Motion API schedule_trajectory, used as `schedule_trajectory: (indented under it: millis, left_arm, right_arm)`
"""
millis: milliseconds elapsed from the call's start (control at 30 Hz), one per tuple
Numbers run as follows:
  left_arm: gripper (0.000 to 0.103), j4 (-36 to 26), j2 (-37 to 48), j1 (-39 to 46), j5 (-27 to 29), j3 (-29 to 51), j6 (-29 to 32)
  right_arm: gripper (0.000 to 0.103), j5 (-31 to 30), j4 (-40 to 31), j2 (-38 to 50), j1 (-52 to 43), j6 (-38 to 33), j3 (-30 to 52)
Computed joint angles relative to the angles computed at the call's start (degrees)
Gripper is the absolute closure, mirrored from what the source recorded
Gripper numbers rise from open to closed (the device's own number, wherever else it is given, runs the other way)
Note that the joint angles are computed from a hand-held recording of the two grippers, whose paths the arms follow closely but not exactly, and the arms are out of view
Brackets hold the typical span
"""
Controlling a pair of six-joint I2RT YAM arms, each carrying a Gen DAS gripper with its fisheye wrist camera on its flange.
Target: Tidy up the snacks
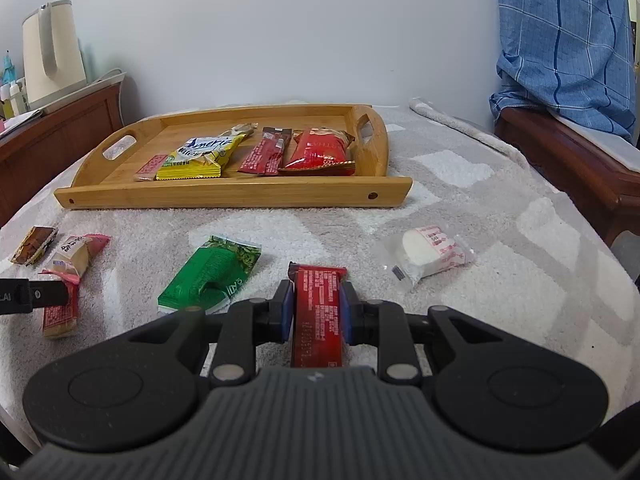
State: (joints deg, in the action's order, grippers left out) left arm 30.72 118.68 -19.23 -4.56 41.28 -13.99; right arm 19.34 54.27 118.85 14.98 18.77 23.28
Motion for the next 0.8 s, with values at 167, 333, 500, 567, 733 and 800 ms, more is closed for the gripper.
schedule_trajectory:
  millis: [167, 333, 500, 567, 733, 800]
  left_arm:
    - [0.043, -0.6, 0.1, -1.4, 0.5, 0.1, -0.4]
    - [0.064, -0.9, 1.5, -4.2, -1.5, 1.8, 0.9]
    - [0.070, -1.0, 0.4, -4.8, 0.1, 1.0, 3.7]
    - [0.070, -0.5, -0.4, -4.8, 0.6, -0.2, 4.6]
    - [0.070, 1.8, -2.4, -5.6, 0.3, -3.3, 6.6]
    - [0.073, 2.4, -3.4, -5.6, 1.5, -4.1, 7.3]
  right_arm:
    - [0.074, 0.1, 0.0, 0.1, 0.1, -0.1, 0.1]
    - [0.074, 0.2, 0.2, 0.3, 0.2, -0.1, 0.1]
    - [0.075, -0.7, 1.0, 0.1, 0.0, -0.3, -0.4]
    - [0.075, -0.7, 1.9, 0.1, 0.1, -0.5, -0.7]
    - [0.075, 0.2, 2.9, -0.1, 0.7, -0.8, -1.2]
    - [0.075, 0.4, 3.3, -0.1, 0.8, -0.8, -1.4]
